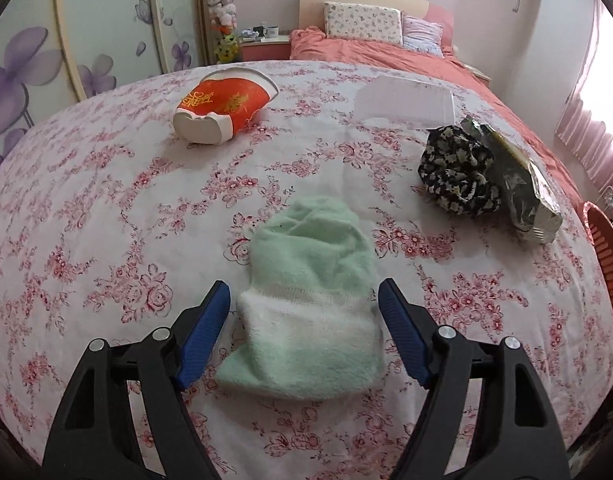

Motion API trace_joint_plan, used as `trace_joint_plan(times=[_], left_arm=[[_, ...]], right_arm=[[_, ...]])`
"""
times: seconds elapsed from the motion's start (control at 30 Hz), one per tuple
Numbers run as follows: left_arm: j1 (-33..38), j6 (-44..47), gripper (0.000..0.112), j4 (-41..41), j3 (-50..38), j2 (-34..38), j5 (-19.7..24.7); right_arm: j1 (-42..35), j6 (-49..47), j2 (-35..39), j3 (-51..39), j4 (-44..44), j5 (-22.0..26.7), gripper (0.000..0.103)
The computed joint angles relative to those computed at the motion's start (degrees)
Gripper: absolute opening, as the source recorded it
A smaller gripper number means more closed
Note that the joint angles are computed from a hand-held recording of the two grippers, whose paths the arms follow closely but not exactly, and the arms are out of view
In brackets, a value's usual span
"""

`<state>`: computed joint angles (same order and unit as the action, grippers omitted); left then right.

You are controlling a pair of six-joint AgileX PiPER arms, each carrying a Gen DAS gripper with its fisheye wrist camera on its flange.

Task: Collect trash
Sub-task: 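Grasp the light green towel with the left gripper, then grasp the orange-and-white wafer snack bag with the right gripper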

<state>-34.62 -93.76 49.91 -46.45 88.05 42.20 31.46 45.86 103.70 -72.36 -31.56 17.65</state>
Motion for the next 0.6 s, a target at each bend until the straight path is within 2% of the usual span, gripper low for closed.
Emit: trace_joint_plan(times=[0.23, 0.33, 0.4, 0.6], left_arm=[[-1.5, -2.8, 0.044, 2.6, 1.8, -1.0, 0.5], [-2.5, -3.4, 0.027, 2.9, 1.5, -0.9, 0.9], [-1.8, -2.9, 0.019, 2.4, 1.6, -1.4, -0.4], [0.8, -1.6, 0.016, 2.3, 1.8, -3.4, -2.7]], right_arm=[[0.1, -3.5, 1.5, -0.8, 3.6, -0.1, 0.057], [0.3, -4.6, 2.2, -1.5, 4.6, 0.1, 0.057], [0.3, -5.8, 2.6, -2.0, 5.8, 0.2, 0.057], [0.3, -11.6, 5.3, -6.7, 11.4, 1.6, 0.057]])
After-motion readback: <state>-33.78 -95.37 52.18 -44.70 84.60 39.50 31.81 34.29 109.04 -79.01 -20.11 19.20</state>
